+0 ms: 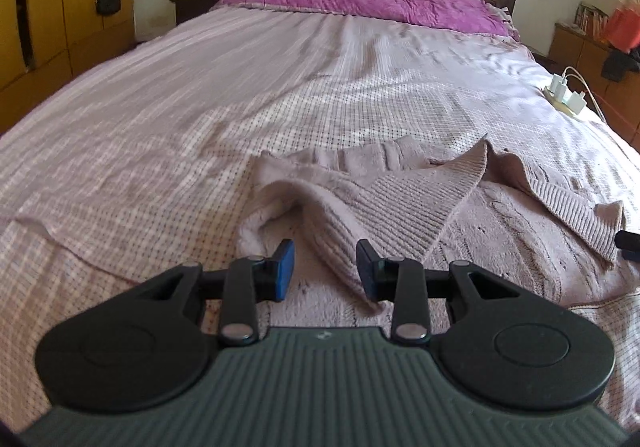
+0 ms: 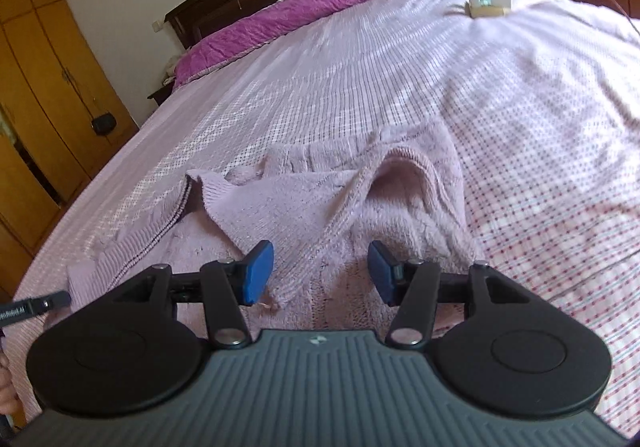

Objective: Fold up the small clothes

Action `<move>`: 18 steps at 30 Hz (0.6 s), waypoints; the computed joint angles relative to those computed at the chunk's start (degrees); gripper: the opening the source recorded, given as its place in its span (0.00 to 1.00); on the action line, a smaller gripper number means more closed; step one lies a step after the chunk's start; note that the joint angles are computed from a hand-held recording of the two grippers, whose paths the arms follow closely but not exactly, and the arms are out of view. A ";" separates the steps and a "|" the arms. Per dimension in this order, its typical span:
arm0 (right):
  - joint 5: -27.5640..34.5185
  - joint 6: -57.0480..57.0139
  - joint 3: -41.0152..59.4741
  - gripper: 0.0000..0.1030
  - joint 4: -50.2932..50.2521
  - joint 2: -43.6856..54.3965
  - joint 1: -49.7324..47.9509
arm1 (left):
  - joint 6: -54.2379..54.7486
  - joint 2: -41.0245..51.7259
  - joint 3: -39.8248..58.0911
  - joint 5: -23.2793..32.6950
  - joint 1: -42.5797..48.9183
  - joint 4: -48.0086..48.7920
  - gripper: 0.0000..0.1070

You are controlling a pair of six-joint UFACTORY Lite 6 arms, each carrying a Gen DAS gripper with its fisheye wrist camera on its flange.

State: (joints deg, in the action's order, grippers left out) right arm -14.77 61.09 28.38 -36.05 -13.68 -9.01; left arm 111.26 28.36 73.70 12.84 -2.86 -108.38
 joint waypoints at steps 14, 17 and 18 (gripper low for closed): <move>-7.10 8.13 3.85 0.56 -5.30 7.58 -3.14 | -22.91 8.15 8.22 9.24 1.34 18.22 0.32; -8.70 10.37 5.66 0.36 -6.95 10.41 -3.95 | -25.28 9.30 9.92 11.71 2.26 19.91 0.14; -8.49 11.69 6.39 0.24 -7.85 11.23 -4.10 | -27.33 10.05 11.16 13.22 2.81 21.35 0.14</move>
